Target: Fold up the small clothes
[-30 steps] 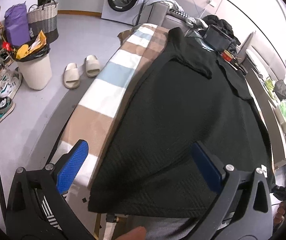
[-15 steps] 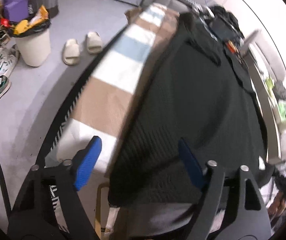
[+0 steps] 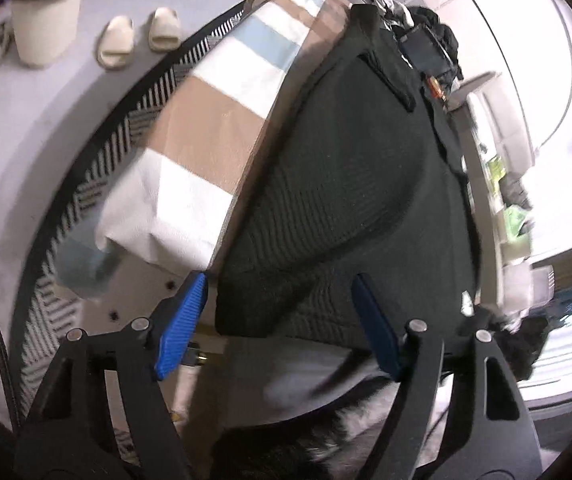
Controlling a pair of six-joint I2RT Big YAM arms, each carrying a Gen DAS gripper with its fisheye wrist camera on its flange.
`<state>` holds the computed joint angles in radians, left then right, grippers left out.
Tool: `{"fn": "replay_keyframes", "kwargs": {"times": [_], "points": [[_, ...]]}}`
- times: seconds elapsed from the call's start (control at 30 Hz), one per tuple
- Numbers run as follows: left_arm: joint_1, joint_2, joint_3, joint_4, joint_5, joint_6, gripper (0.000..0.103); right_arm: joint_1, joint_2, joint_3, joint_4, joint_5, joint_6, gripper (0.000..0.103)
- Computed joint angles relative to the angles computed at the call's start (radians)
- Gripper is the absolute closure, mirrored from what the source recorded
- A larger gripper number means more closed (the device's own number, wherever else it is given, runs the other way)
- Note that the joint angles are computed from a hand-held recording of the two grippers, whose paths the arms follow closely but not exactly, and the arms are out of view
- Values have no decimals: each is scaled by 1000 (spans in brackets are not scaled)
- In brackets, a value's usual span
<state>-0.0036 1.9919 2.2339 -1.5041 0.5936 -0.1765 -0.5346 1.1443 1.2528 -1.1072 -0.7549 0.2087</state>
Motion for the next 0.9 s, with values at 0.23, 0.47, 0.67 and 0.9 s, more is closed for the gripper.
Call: {"fn": "replay_keyframes", "kwargs": {"times": [0.23,0.47,0.67,0.9], "points": [[-9,-13,6,-19,37,83,40,9,5,12,-11,12,-3,96],[-10,-9,-5,55,91,35,40,7,12,10,-12,4,1,96],[-26,-4,-15,116,75,-18,40,-1,32,11,-35,-20,-9,92],[-37,-3,-45,193,79,-96,65,-16,62,-14,-43,-91,19,80]]}}
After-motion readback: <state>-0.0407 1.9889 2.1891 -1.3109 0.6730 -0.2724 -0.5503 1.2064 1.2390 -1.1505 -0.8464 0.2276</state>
